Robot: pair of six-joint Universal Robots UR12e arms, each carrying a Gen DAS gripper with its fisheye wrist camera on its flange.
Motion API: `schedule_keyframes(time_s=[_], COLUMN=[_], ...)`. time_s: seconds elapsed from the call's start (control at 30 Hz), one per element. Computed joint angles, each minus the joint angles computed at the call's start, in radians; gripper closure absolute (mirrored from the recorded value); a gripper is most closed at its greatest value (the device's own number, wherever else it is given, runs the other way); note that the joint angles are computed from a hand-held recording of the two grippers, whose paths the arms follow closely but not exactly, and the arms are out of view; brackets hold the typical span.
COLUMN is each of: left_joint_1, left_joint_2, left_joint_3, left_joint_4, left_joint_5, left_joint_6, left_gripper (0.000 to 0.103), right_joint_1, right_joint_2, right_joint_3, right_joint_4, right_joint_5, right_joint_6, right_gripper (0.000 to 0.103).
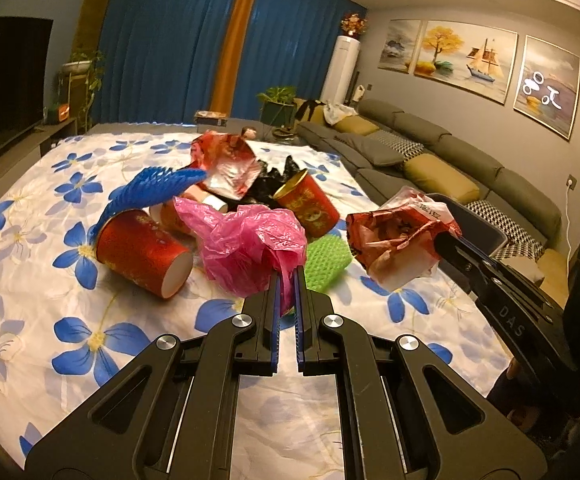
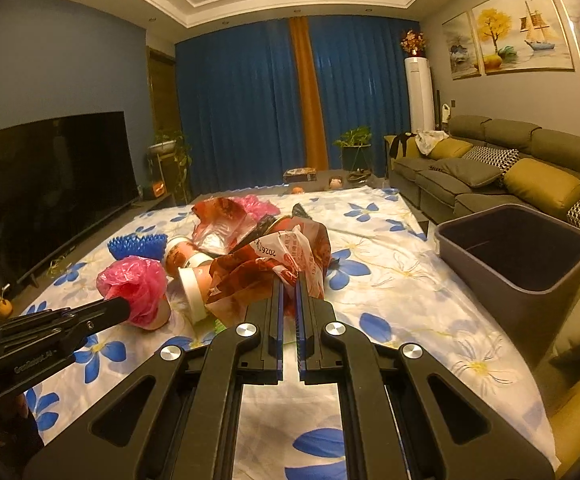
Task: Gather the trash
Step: 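Carry the pink bag and wrapper in both tools over the grey bin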
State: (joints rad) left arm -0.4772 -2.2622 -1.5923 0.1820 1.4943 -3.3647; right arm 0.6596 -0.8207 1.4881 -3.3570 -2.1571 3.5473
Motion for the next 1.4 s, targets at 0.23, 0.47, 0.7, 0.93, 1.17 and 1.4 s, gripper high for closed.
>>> schedule_keyframes(time_s=[0.23,0.47,0.7,0.93,1.17,1.4], left_joint_1=[-0.017,-0.043,-0.082,-0.115,-0.138,-0.151], left_joint_2=[-0.004,-0.028,-0.088,-0.175,-0.265,-0.343], left_joint_3=[0.023,0.091,0.227,0.403,0.561,0.701], left_joint_4=[0.006,0.001,-0.039,-0.121,-0.187,-0.262], left_joint_5=[-0.004,-0.039,-0.102,-0.179,-0.234,-0.258], left_joint_6=[0.038,0.086,0.145,0.187,0.216,0.232], left_gripper=[0.098,0.098,0.098,0.098,0.098,0.097], right_joint_1=[0.004,0.002,-0.015,-0.045,-0.079,-0.112], right_joint_2=[-0.02,-0.045,-0.079,-0.101,-0.109,-0.118], right_joint_3=[0.04,0.087,0.144,0.185,0.21,0.225], right_joint_4=[-0.053,-0.1,-0.125,-0.148,-0.147,-0.106], right_joint_5=[-0.044,-0.133,-0.299,-0.419,-0.467,-0.454], right_joint_6=[-0.002,-0.004,0.028,0.043,0.064,0.114], right_gripper=[0.097,0.097,0.097,0.097,0.097,0.097])
